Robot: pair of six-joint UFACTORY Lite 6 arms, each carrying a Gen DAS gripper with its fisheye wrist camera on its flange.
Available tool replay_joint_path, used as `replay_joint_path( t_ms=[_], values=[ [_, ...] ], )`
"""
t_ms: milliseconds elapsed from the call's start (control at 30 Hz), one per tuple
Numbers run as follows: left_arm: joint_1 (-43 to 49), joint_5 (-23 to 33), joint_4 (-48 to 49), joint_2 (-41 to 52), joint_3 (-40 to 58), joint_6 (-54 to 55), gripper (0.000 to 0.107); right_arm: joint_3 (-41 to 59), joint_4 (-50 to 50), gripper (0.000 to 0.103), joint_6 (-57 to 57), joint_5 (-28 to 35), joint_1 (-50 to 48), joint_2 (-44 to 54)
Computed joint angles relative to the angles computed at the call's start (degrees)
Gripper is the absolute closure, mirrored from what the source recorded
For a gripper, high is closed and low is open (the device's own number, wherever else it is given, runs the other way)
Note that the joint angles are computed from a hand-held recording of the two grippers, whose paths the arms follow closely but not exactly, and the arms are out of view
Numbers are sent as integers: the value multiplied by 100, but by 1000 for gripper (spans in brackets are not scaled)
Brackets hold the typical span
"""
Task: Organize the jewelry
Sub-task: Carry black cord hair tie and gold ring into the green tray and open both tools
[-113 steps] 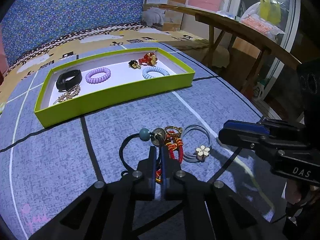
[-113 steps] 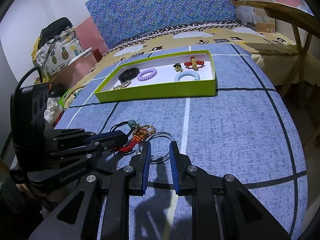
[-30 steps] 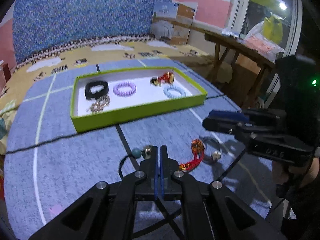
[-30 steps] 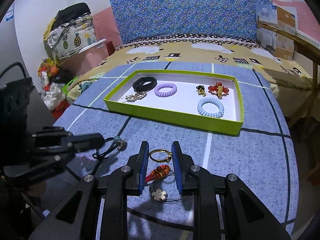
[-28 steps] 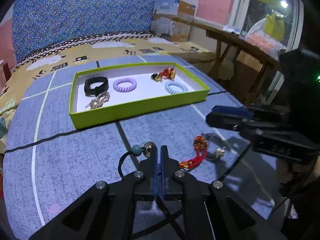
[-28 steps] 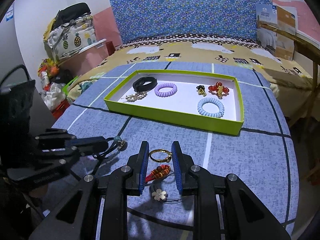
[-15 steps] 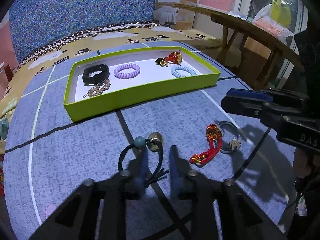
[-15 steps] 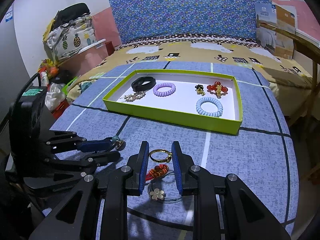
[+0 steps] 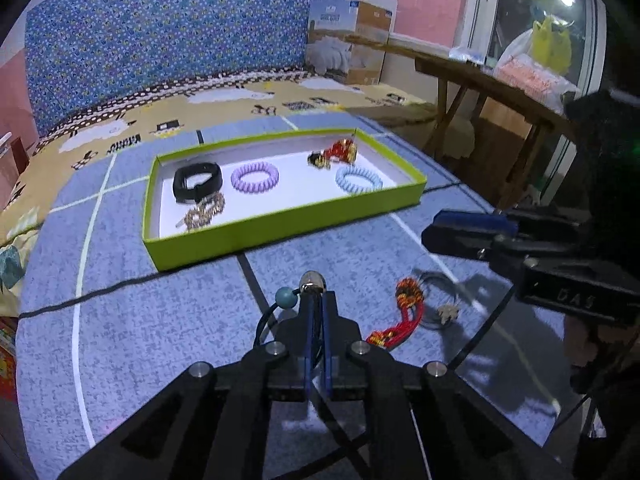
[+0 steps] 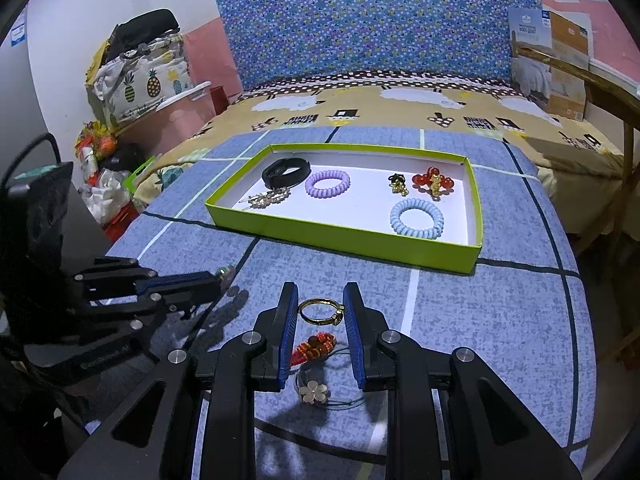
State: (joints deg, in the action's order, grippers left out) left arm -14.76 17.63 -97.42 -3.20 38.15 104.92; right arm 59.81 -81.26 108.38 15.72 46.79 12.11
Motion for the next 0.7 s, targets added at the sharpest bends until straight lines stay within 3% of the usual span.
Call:
replay_joint_path(
  t_ms=[300, 533, 700],
  values=[
    [121, 115, 36, 64, 480, -39, 103, 211, 304, 79, -516, 45, -137, 10],
    [147, 86, -26, 690, 1326, 22, 103, 724, 532, 79, -1068, -119, -499, 286],
    [198, 43, 178, 1328, 2061, -163, 103, 1396, 1347, 79, -2091, -375, -889, 803]
  ],
)
